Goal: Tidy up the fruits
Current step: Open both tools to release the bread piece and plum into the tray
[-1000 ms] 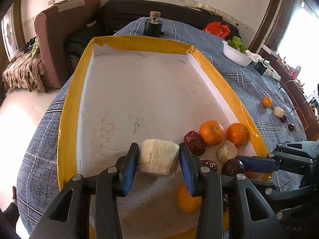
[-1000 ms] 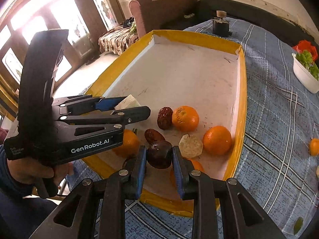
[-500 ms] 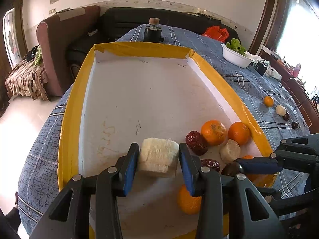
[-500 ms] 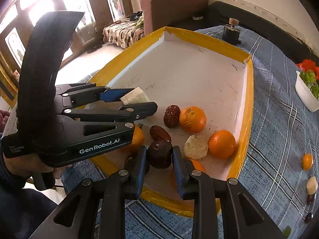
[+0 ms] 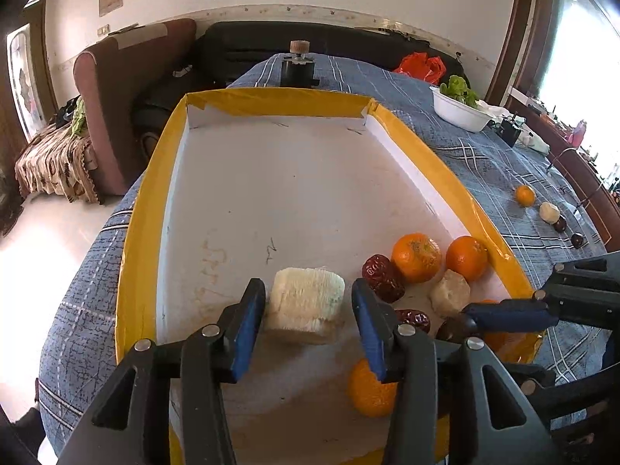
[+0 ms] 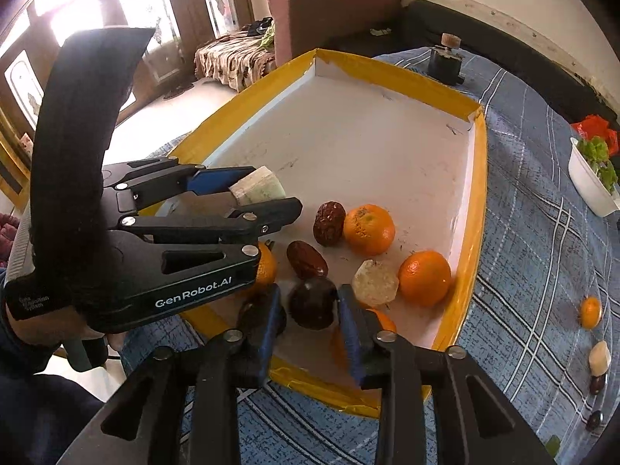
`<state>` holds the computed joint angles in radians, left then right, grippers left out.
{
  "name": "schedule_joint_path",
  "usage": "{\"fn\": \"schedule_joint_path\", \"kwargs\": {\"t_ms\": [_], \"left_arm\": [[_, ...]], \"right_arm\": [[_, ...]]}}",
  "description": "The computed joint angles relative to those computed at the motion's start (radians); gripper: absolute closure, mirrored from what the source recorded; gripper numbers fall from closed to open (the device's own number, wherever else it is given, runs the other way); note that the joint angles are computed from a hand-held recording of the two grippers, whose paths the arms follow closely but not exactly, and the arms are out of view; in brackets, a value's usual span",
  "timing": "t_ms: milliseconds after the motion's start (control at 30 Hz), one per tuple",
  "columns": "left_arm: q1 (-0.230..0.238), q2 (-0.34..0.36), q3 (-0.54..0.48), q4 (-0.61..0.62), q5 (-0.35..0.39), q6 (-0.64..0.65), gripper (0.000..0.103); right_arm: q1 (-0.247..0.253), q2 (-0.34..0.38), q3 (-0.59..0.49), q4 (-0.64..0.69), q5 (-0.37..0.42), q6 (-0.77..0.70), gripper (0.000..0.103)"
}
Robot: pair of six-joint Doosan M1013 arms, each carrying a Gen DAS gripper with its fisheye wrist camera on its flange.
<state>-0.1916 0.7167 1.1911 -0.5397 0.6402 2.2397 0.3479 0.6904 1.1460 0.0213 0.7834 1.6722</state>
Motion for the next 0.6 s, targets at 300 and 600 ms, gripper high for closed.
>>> {"fn": "schedule_joint_path", "kwargs": {"t_ms": [300,600], "left_arm": [[0.002,-0.004,0.006,-0.034,-0.002,0.045,0.047],[0.002,-0.007,0.015,-0.054,-0.008,0.073,0.043]], "right_arm": [[0.004,-0.016,0.023,-0.018,-0.017,0.017,0.064],[0.005,-0.034,0.047,-0.049,-0.044,0.067,0.063]]}}
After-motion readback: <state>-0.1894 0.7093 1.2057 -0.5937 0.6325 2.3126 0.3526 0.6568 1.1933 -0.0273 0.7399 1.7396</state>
